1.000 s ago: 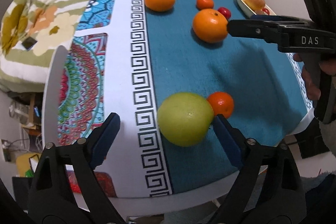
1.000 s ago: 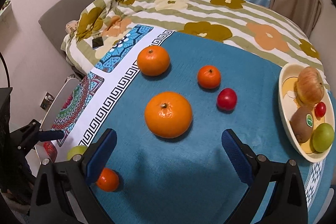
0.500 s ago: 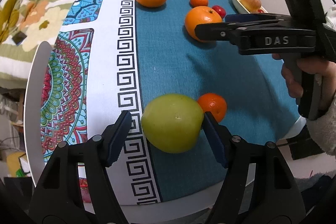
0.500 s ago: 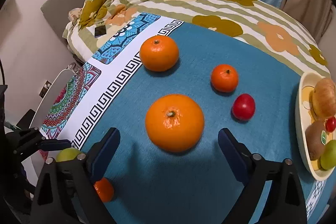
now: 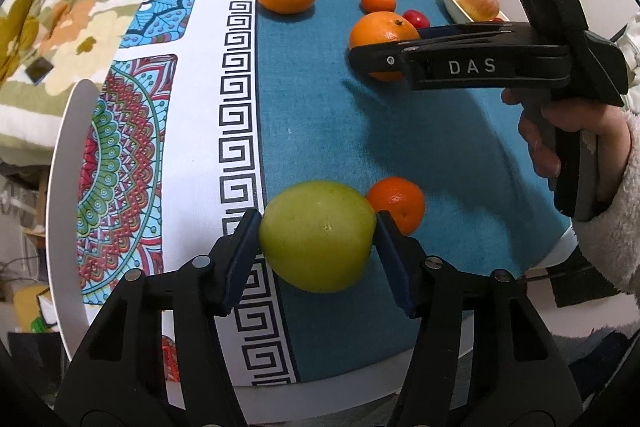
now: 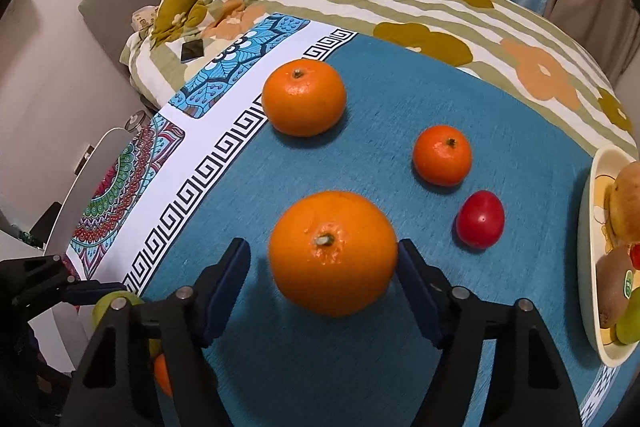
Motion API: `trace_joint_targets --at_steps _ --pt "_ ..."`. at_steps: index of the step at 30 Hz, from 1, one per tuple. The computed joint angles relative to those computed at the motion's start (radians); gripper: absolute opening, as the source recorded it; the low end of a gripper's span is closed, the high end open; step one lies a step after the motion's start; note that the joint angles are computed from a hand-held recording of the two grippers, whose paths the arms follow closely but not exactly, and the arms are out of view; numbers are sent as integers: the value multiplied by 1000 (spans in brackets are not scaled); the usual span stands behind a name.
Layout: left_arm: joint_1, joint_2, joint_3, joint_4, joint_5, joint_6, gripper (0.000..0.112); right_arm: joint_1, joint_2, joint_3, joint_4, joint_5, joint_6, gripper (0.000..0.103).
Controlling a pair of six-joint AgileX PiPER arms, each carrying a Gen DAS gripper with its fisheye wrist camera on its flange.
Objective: Organize fruits
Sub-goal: 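Grasp the yellow-green apple with the left tool while the right tool grasps the large orange, then carry the yellow-green apple and large orange over the plate and release both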
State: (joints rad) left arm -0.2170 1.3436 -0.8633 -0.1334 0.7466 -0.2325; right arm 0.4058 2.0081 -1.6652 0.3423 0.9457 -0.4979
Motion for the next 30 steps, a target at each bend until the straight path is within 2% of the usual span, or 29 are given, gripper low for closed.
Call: trace_joint_targets --at_steps 2,21,30 --pt "1 2 -5 8 5 -5 62 1 7 -11 -16 5 7 59" --pt "6 31 -111 101 54 -65 62 -26 -53 29 9 19 -24 58" --pt "-58 68 -260 184 115 -141 62 -93 -125 26 41 66 -50 58"
